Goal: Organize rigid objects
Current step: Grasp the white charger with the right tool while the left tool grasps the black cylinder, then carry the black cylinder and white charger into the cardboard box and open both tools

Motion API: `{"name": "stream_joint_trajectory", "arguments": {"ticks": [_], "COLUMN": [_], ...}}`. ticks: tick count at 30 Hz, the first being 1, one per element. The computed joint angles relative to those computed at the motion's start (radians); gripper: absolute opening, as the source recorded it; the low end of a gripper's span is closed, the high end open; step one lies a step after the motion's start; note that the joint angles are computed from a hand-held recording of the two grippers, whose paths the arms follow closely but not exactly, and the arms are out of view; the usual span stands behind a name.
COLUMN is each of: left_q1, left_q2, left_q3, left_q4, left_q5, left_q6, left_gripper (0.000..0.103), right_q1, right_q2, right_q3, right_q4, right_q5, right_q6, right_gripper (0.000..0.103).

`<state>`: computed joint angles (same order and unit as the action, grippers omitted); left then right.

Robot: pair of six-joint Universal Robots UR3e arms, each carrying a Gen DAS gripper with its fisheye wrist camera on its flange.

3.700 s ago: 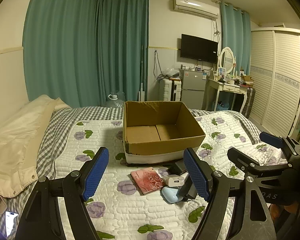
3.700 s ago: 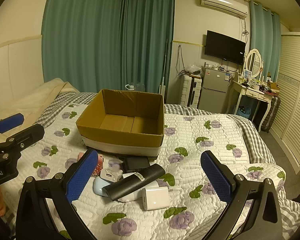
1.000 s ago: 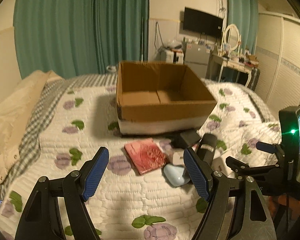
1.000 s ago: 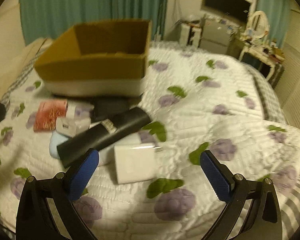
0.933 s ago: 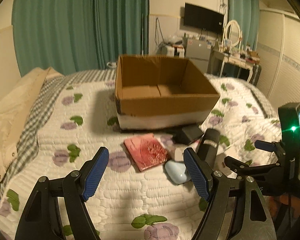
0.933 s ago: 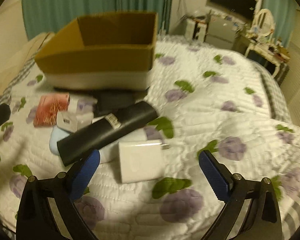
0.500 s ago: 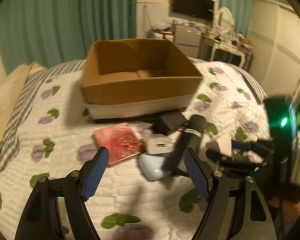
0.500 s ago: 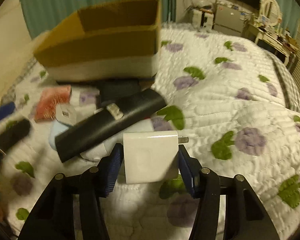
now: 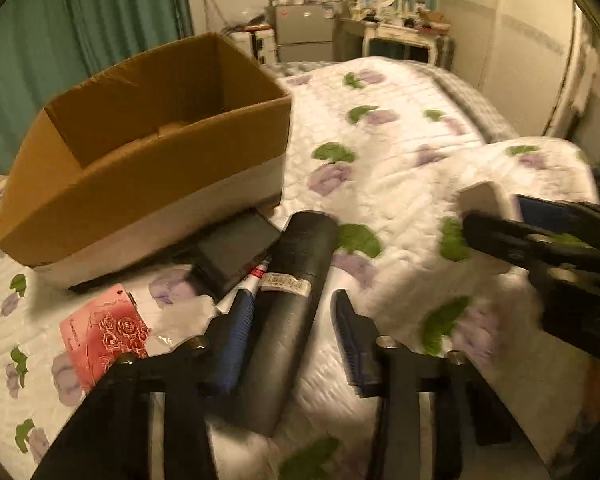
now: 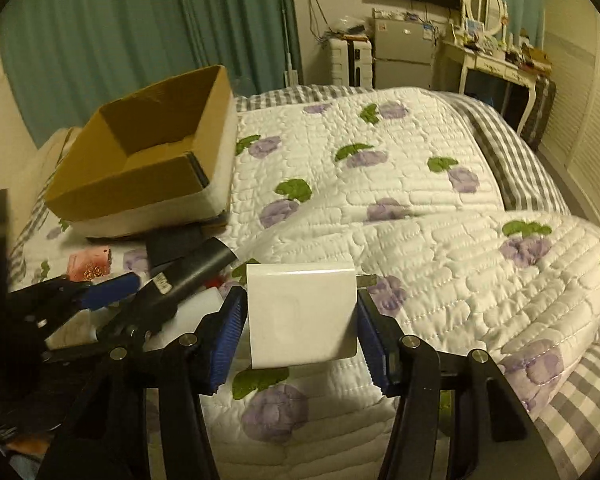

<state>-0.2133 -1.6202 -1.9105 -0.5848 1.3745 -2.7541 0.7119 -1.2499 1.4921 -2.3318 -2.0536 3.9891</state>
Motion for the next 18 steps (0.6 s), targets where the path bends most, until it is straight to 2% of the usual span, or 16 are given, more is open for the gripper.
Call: {"name": "stream_joint_trajectory", "arguments": {"ticks": [8,11,14,18], "left_q1": [0.003,0.016,0.034,0.083], "left_q2": [-0.074,-0.088,-0.065,0.036], "left_q3": [0.05,0.083,0.08,-0.03], "left_q4": [-0.007,-0.073,-0.109,-0.087], "left_q5": [-0.032,-0.063,-0.089,-0.138], "left_q6": [0.058,0.097,0.11,0.114], "left_gripper": [0.045,0.045,0.044,0.04], "right_q1": [-0.01,-0.006,0.0,0.015], "right_q2": [0.027,0.035,0.032,0.038], "right_q3": [-0.023,-0.037,-0.044,-0.072], "right_q4": [0.015,0.034,0.048,0.073], "right_q5": [0.012,0.007,-0.003,-0.023], "right_q6": [-0.014,-0.016,-0.01,-0.009], "right_gripper": [0.054,0.054,0.054,0.054]}}
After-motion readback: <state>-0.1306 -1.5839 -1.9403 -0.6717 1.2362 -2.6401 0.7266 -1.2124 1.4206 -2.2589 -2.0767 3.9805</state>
